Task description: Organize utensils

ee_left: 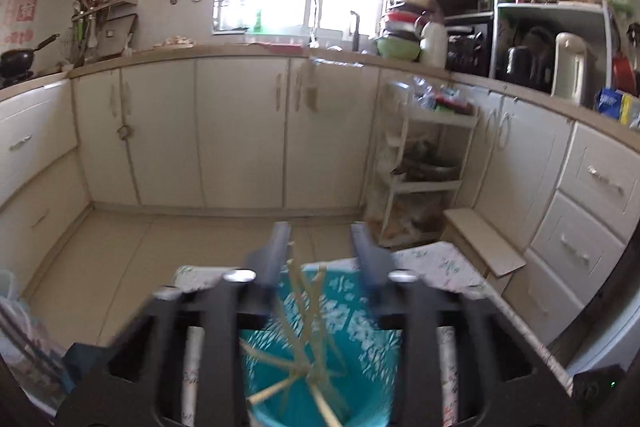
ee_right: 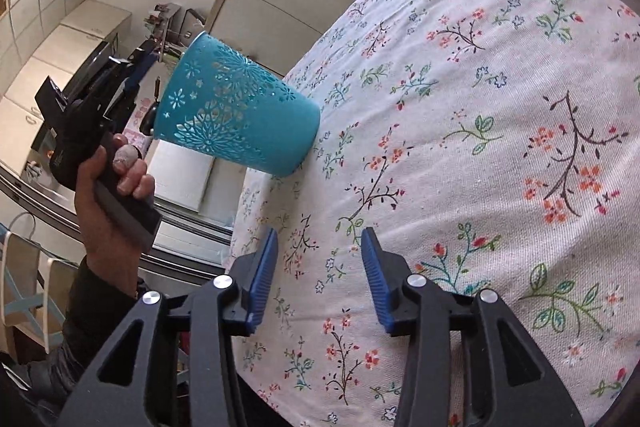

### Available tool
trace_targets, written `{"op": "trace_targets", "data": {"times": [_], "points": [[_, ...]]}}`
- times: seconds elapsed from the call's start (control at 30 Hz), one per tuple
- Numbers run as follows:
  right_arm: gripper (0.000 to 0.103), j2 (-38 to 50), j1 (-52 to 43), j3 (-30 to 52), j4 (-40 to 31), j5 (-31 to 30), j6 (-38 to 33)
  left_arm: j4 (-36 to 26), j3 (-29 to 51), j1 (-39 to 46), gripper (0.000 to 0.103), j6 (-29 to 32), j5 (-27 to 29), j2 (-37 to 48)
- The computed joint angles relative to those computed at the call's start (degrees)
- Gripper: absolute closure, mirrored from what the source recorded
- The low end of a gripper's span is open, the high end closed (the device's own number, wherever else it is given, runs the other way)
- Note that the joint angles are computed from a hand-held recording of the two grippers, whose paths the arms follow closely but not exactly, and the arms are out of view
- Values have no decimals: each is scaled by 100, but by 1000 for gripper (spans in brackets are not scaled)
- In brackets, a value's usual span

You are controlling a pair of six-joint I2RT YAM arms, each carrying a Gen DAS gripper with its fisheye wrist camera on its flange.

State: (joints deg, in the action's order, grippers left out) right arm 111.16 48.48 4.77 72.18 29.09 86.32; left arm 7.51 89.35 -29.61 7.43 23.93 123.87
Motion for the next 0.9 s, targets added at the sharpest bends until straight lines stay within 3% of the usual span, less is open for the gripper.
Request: {"op": "trace_targets", "data": {"times": [0.07, 0.17, 0.33, 0.47, 0.6, 0.67, 0.77, 0.9], "points": [[57, -260, 71, 67, -406, 87, -15, 471, -651, 73, 23, -33, -281, -405], [55, -834, 253, 177, -1323, 329, 50, 680, -1470, 204, 8, 111, -425, -1116], [45, -2002, 611, 710, -3460, 794, 50, 266, -2482, 428, 8, 386, -373, -2248], [30, -2744, 1119, 1414, -5263, 1373, 39, -417, -3248, 645, 8, 774, -252, -3229], [13, -3053, 1577, 2500, -7275, 1945, 237, -1418, -3660, 1099, 8, 1280, 273, -4075], [9, -3117, 1814, 3009, -8135, 2252, 413, -1916, -3830, 1435, 8, 1557, 695, -4514], [7, -3041, 2240, 4001, -9736, 2804, 1004, -2691, -3944, 2006, 8, 1853, 1143, -5080], [7, -2395, 2732, 5584, -12246, 3359, 2379, -3367, -4102, 2480, 8, 2182, 881, -5797]]}}
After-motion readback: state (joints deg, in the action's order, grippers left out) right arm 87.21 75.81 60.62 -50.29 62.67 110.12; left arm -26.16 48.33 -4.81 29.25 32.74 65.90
